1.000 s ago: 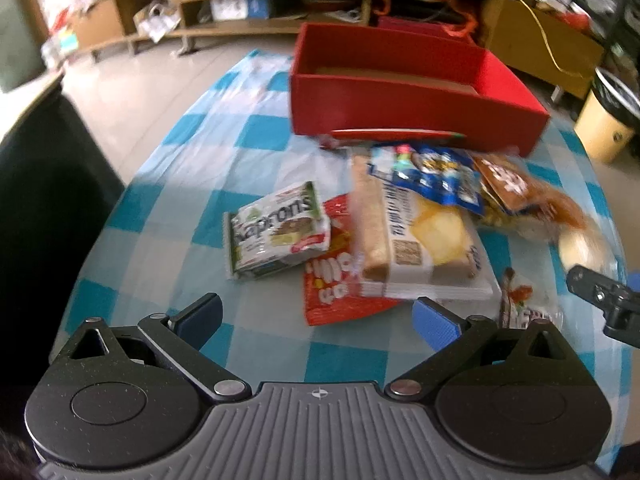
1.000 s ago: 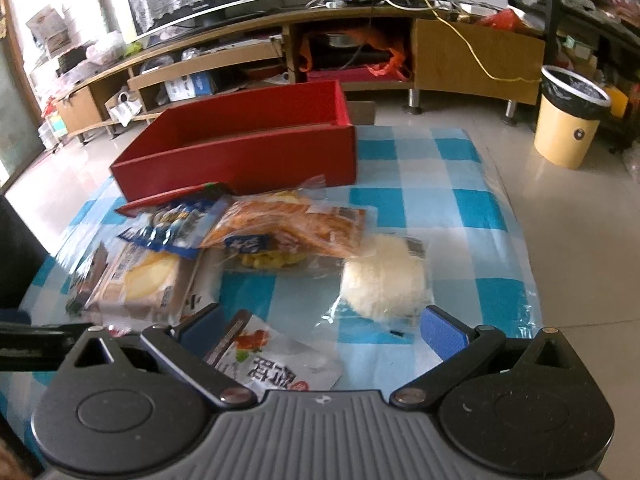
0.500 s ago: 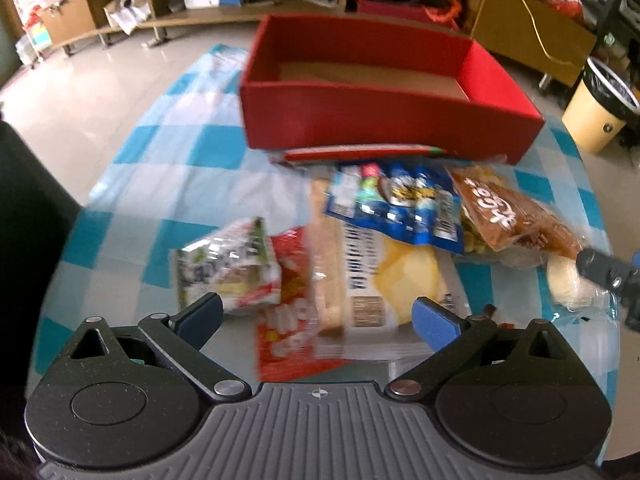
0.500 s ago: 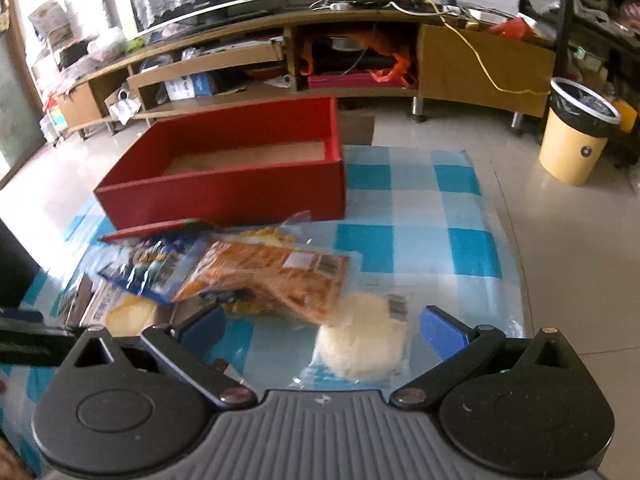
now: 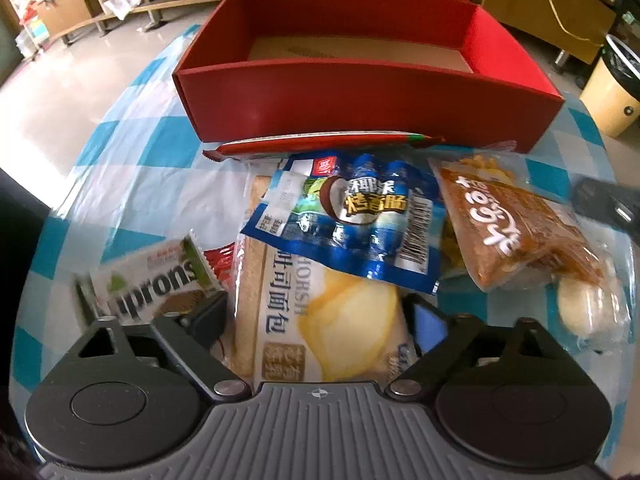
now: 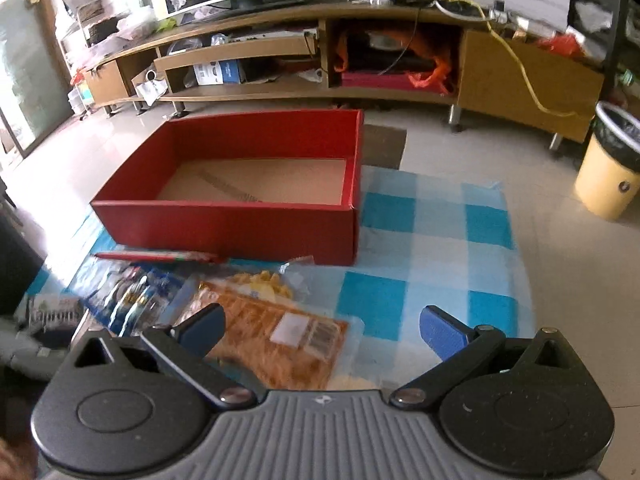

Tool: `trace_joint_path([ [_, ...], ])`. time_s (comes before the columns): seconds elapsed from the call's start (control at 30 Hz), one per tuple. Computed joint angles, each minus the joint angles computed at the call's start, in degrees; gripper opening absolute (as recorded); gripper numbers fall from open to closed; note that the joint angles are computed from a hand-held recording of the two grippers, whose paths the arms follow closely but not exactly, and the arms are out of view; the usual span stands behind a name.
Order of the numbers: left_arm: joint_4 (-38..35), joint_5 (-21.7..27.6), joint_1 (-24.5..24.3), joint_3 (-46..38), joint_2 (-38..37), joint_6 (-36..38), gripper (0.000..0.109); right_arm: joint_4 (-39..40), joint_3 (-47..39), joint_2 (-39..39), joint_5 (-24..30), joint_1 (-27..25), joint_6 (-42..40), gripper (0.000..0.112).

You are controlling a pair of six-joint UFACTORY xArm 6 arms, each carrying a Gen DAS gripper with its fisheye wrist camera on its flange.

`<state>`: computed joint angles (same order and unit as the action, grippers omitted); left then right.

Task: Organize snacks
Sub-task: 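Move the left tool toward the HORSH toast bag while the right tool approaches the orange-brown pastry bag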

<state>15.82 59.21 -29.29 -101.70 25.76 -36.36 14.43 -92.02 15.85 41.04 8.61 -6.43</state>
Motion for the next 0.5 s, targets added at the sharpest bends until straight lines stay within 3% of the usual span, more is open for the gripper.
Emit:
trace_joint_path([
  [0.17, -2.29, -1.72, 0.12, 5.23, -3.99, 3.57, 0.083, 4.93, -6.42, 5.63, 3.50, 0.63, -5.21, 0.101],
  [0.27, -3.56, -1.89, 0.32, 8.31, -6.29, 5.91, 0.082, 13.10, -10.88, 9.01, 12.23, -0.23, -8.86, 0.101],
  [0.33, -5.38, -2.32, 0.91, 10.69, -8.15, 7.71, 0.082, 15.86, -7.63, 6.44, 13.35, -0.23, -10.37, 0.101],
  [0.43, -9.79, -2.03, 2.26, 13.83, -10.41, 10.40, 0.081, 26.68, -4.42, 2.81, 22.83, -2.57, -15.64, 0.098],
  [0.5, -11.75, -2.32, 2.92, 15.28, -11.22, 12.51, 0.081, 28.65, -1.65, 0.53, 24.97, -3.12, -16.69, 0.096],
])
